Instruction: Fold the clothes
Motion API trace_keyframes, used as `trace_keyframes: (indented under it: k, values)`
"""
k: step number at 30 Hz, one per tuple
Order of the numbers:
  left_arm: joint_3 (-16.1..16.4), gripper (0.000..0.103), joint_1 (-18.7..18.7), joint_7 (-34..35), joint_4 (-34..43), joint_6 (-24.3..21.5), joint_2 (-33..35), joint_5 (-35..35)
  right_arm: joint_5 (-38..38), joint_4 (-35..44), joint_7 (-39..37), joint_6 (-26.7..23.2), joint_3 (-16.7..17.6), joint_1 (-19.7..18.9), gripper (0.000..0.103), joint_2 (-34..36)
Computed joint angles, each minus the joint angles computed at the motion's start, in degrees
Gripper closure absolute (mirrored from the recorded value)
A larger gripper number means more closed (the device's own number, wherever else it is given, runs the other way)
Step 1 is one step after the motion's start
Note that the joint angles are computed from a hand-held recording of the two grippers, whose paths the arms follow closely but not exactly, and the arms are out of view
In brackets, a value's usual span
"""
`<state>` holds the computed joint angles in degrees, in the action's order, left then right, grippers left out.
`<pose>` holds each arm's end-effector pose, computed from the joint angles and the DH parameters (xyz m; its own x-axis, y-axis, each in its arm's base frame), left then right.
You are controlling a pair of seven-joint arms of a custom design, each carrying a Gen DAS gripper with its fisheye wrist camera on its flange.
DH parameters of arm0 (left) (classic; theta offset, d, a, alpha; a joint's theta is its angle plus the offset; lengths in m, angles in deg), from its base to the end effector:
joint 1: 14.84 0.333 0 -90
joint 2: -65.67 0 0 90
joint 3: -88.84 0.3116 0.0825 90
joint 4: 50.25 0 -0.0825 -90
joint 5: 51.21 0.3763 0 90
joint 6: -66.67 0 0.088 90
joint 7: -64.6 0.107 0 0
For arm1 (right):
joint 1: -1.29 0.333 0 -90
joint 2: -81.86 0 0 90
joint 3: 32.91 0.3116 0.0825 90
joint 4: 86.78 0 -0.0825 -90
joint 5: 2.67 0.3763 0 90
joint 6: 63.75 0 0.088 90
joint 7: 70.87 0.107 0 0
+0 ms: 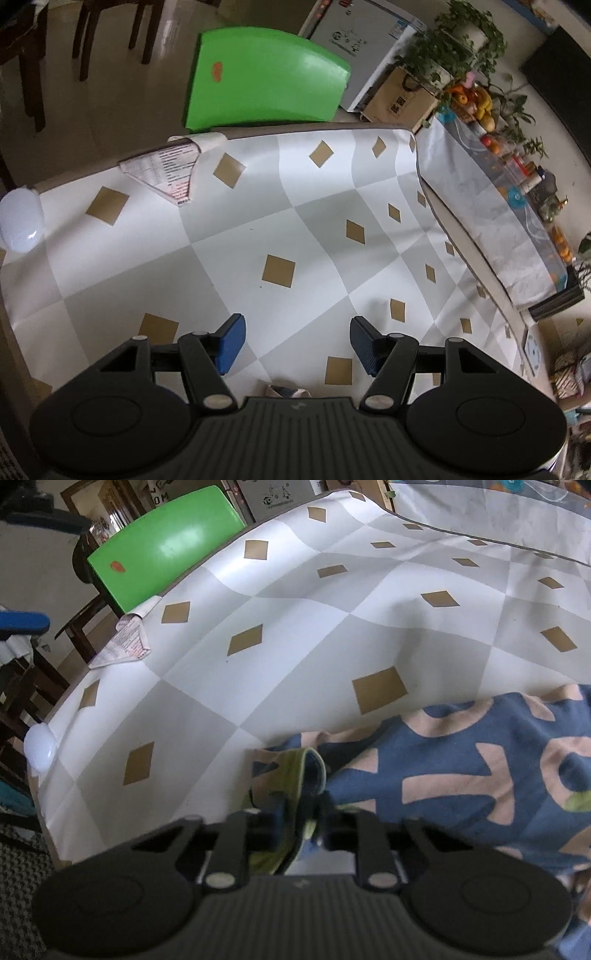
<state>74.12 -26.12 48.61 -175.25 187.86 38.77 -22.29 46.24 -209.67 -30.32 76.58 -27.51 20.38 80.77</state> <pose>0.4002 -0.1932 0.6134 0.7988 -0.4181 0.4326 -0.1926 -0.8590 -0.4745 0.5070 0.2316 0.4446 0.6846 -0.6427 -0.3438 -0.7023 -0.4553 -0.5473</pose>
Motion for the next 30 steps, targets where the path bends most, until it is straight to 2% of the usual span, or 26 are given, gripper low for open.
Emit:
trace_keyframes:
  k: [3, 4, 6, 7, 9, 11, 12, 15, 17, 20, 22, 24, 27, 28, 30]
  values:
    - [-0.2, 0.042, 0.3, -1.0, -0.3, -0.6, -0.7, 0.4, 5.1, 0.5, -0.4, -1.1, 0.2, 0.4, 0.096, 0.1]
    - [-0.3, 0.042, 0.4, -1.3, -0.3, -0.8, -0.9, 0.6, 8.2, 1.2, -1.8, -3.6, 0.1, 0.4, 0.096, 0.3]
    - [-0.3, 0.042, 0.3, -1.3, -0.4, -0.9, -1.0, 0.9, 12.4, 1.3, -5.0, -5.0, 0.4, 0.7, 0.088, -0.4]
    - [-0.2, 0.042, 0.2, -1.2, -0.5, -0.7, -1.1, 0.8, 14.2, 1.2, -6.6, -5.3, 0.5, 1.0, 0.073, -0.8]
    - [0.0, 0.042, 0.2, -1.5, -0.9, -0.4, -1.4, 0.5, 16.2, 1.6, -8.3, -7.0, 0.4, 1.2, 0.072, -1.1]
    - [-0.2, 0.042, 0.5, -2.6, -1.3, -0.8, -1.8, 0.4, 15.2, 3.4, -7.5, -12.4, -0.3, 0.7, 0.071, -0.1]
    - [-0.2, 0.042, 0.5, -2.9, -1.4, -1.1, -2.0, 0.5, 14.5, 3.3, -7.4, -12.0, -0.2, 0.6, 0.069, -0.4]
    - [-0.1, 0.042, 0.6, -3.6, -2.2, -1.2, -3.0, 0.6, 12.2, 1.8, -7.9, -6.9, -0.1, 0.5, 0.066, -1.3]
    - [-0.1, 0.042, 0.7, -4.4, -2.7, -1.6, -3.6, 0.4, 8.1, 1.3, -6.8, -5.4, -0.2, 0.2, 0.066, -1.4]
    - [-0.2, 0.042, 0.8, -5.5, -3.0, -2.1, -4.1, 0.4, 4.5, -0.9, -10.1, -2.7, -0.4, 0.0, 0.066, -2.7]
    - [-0.1, 0.042, 0.6, -5.1, -2.9, -1.9, -3.8, 0.5, 3.4, -3.4, -12.8, 2.6, 0.0, 0.4, 0.066, -4.3]
    - [0.0, 0.042, 0.5, -4.4, -2.5, -1.8, -3.3, 0.5, 3.9, -6.2, -14.5, 10.5, 0.5, 1.0, 0.065, -5.5]
    - [0.1, 0.042, 0.2, -3.0, -1.8, -1.5, -2.4, 0.6, -0.1, -9.4, -10.8, 21.5, 1.7, 1.6, 0.065, -5.6]
    - [0.2, 0.042, 0.1, -2.5, -1.6, -1.1, -2.1, 0.5, -2.6, -10.0, -8.9, 22.7, 1.8, 1.5, 0.065, -5.3]
    - [0.4, 0.042, -0.1, -1.5, -1.2, -0.4, -1.4, 0.3, -8.2, -10.7, -5.2, 21.6, 1.7, 1.2, 0.065, -4.9]
